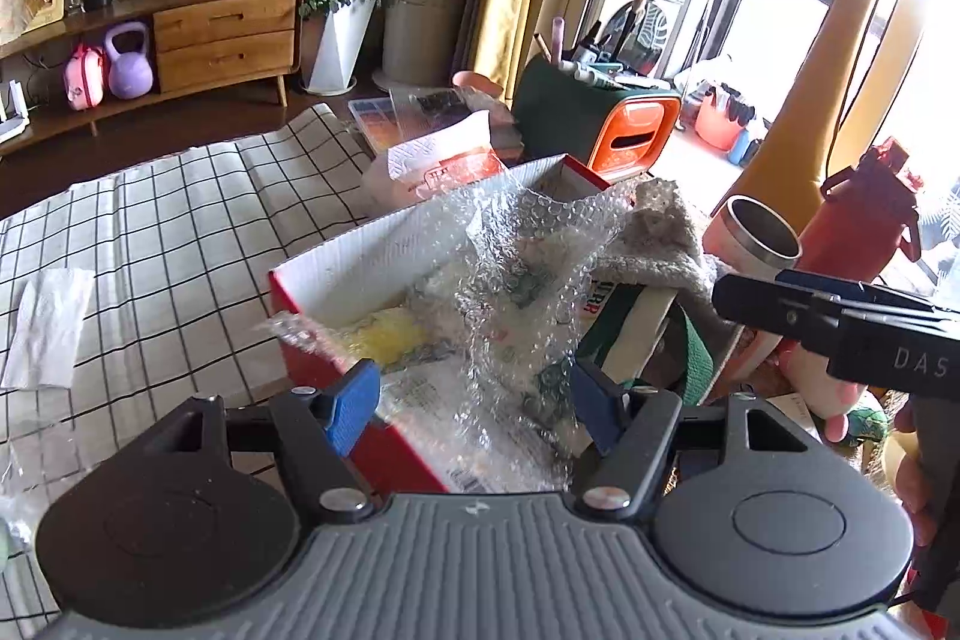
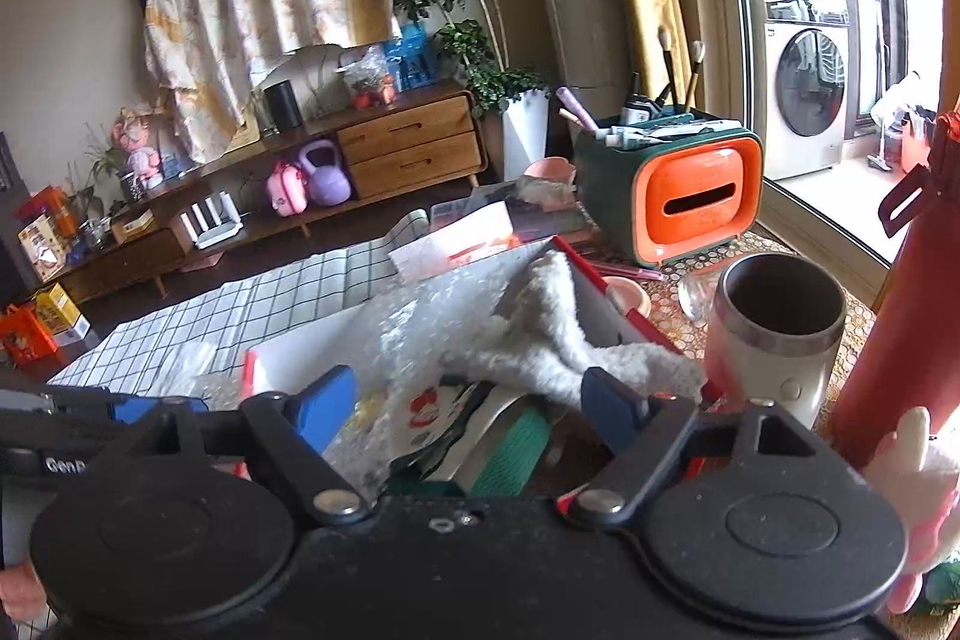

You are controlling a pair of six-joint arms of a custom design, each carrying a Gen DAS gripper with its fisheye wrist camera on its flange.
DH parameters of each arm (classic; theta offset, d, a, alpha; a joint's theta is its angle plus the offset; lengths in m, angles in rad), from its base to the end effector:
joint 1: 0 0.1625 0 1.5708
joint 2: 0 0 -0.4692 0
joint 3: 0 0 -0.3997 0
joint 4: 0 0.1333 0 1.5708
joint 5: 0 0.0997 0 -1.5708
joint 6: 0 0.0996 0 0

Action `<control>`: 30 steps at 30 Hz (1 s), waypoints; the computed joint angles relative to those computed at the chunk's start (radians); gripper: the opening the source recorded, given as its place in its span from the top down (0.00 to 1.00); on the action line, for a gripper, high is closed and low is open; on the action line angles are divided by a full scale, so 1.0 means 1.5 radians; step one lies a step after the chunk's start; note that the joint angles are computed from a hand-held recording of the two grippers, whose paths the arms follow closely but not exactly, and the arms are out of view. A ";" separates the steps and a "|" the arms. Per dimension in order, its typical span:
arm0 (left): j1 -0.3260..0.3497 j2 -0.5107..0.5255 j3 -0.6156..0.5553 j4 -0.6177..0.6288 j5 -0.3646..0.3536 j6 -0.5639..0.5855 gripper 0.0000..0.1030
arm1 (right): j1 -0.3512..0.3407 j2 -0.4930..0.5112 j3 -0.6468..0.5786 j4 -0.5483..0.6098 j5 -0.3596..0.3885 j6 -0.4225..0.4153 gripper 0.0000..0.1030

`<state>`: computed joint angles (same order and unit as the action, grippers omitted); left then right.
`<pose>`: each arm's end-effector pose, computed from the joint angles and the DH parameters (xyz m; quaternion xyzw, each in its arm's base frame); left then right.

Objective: Organize soft objects
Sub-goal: 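Open both grippers and withdraw them from the red box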

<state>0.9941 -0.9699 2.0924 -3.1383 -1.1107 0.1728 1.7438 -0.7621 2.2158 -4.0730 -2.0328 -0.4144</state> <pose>-0.1603 -0.5720 0.1517 0.3008 0.9022 -0.2551 0.1748 0.1759 -0.4902 0.1314 0.1343 -0.8398 0.4599 0.2554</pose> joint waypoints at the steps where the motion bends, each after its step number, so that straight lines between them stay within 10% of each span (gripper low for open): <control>1: 0.000 -0.011 0.009 -0.002 -0.005 0.000 0.32 | 0.005 0.001 0.005 -0.003 0.001 -0.001 0.16; 30: 0.065 -0.229 0.214 -0.183 0.099 -0.005 0.00 | 0.142 0.089 -0.052 0.129 0.027 0.004 0.03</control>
<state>1.0913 -1.3140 2.4137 -3.4126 -0.9630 0.1653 1.9564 -0.6285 2.1374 -3.8797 -1.9930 -0.4091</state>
